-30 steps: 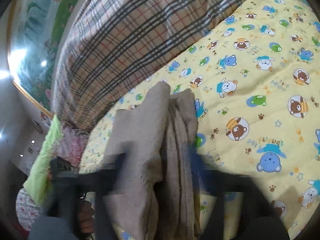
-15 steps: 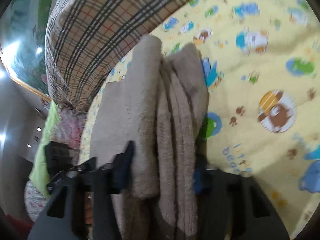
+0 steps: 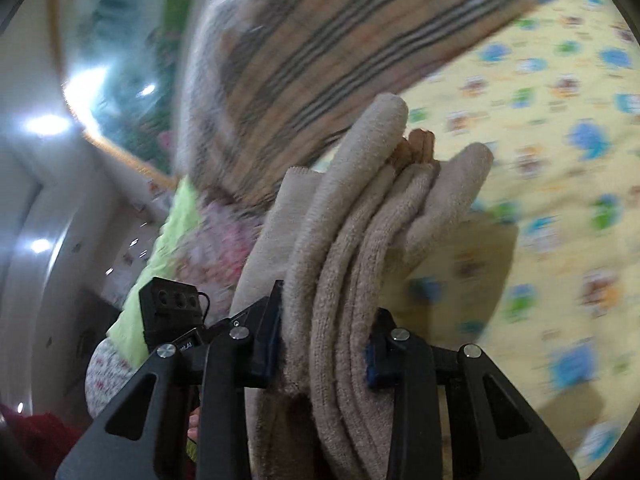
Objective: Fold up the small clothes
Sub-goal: 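Grasp the bundle's folded edge with the right gripper while the left grasps the other end, then fold the bundle over with both grippers and release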
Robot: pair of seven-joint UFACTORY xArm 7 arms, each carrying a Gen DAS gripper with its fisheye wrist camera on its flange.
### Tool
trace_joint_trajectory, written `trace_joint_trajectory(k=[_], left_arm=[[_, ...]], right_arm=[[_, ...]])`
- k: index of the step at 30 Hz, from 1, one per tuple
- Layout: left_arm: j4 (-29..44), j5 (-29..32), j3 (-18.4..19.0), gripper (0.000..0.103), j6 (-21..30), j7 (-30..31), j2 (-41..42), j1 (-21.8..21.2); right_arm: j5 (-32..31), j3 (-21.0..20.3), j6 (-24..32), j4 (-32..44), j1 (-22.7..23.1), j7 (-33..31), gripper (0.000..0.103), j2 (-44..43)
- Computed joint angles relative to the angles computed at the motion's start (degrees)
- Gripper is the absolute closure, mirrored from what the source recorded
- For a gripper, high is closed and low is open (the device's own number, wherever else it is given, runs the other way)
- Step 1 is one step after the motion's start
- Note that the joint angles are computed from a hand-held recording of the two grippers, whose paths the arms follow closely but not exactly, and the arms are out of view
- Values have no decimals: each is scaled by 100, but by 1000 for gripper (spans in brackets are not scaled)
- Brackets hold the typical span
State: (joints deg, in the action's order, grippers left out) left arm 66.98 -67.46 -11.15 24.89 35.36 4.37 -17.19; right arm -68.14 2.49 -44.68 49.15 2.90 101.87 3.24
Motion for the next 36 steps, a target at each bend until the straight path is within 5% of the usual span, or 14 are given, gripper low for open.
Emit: trace_joint_trajectory(k=[5, 9, 13, 15, 18, 24, 32, 36], left_arm=[[-1014, 938, 462, 62, 212, -357, -1147, 226], [-1623, 1018, 907, 62, 263, -164, -1584, 262], [-2027, 1202, 1103, 62, 292, -46, -1442, 374], [-2146, 778, 1180, 56, 220, 387, -1391, 344], [-2216, 407, 1228, 48, 402, 665, -1409, 453], [-2882, 1653, 978, 38, -41, -212, -2268, 529], [-4398, 3351, 675, 23, 202, -1553, -4384, 767], [-5113, 3813, 466, 21, 257, -2052, -5292, 700]], right_arm=[[685, 507, 135, 592, 583, -505, 70, 620], [858, 834, 231, 1180, 859, -522, 70, 1458], [127, 1115, 1051, 1749, 925, 83, 70, 1993], [-186, 1171, 1449, 1802, 904, 350, 70, 2040], [559, 1164, 1143, 1485, 873, -208, 59, 2133], [1398, 1326, 1441, 726, 782, -681, 48, 1378], [4541, 1170, 1583, -1022, 1828, -3200, 48, -306], [5452, 1309, 1872, -1161, 2302, -4054, 48, -594]])
